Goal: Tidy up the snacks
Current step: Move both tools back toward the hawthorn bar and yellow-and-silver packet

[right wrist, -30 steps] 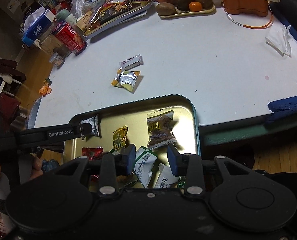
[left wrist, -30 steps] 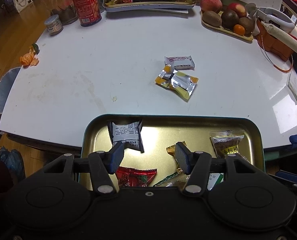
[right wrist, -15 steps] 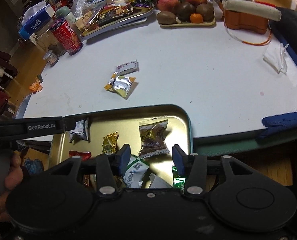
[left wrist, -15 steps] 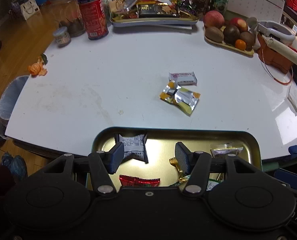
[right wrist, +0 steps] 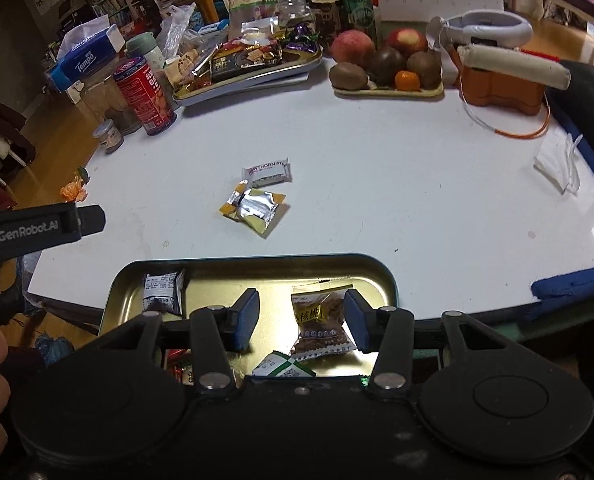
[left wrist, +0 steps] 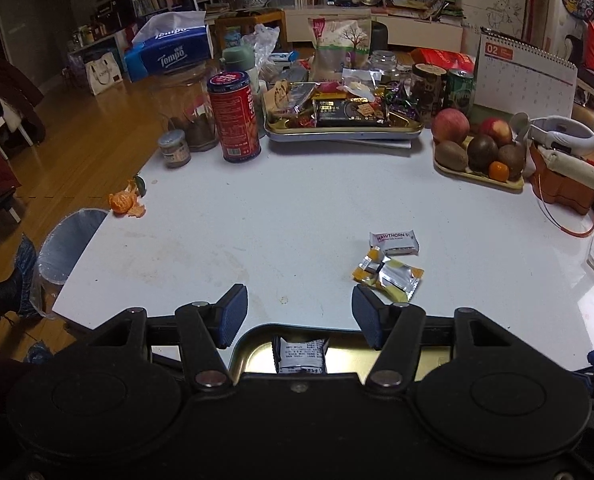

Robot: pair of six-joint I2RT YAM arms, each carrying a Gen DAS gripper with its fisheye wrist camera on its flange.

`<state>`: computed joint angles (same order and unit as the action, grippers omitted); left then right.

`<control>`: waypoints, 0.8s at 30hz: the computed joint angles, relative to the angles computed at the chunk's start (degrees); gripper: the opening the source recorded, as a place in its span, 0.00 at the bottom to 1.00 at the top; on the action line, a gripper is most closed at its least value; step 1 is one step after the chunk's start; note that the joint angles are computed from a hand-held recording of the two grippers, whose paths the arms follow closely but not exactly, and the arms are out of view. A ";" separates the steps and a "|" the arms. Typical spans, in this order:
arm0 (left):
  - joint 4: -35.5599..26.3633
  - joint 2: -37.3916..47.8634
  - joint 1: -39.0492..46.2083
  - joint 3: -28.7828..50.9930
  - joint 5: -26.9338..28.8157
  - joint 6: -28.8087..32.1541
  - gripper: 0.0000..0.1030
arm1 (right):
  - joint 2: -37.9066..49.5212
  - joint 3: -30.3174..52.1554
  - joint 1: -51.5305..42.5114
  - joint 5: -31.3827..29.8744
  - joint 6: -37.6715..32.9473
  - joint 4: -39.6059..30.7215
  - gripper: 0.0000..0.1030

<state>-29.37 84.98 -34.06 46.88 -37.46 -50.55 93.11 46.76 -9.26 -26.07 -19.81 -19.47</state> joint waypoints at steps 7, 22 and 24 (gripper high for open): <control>3.20 -5.44 0.44 -2.65 1.33 2.55 0.61 | 1.59 1.34 0.88 1.52 4.32 -0.05 0.46; 4.42 -8.47 1.09 -3.96 2.53 3.82 0.60 | 2.12 2.33 7.23 5.04 4.15 1.69 0.43; 4.58 -8.67 2.08 -4.00 4.23 3.83 0.60 | 2.87 3.76 7.70 4.86 4.31 1.16 0.43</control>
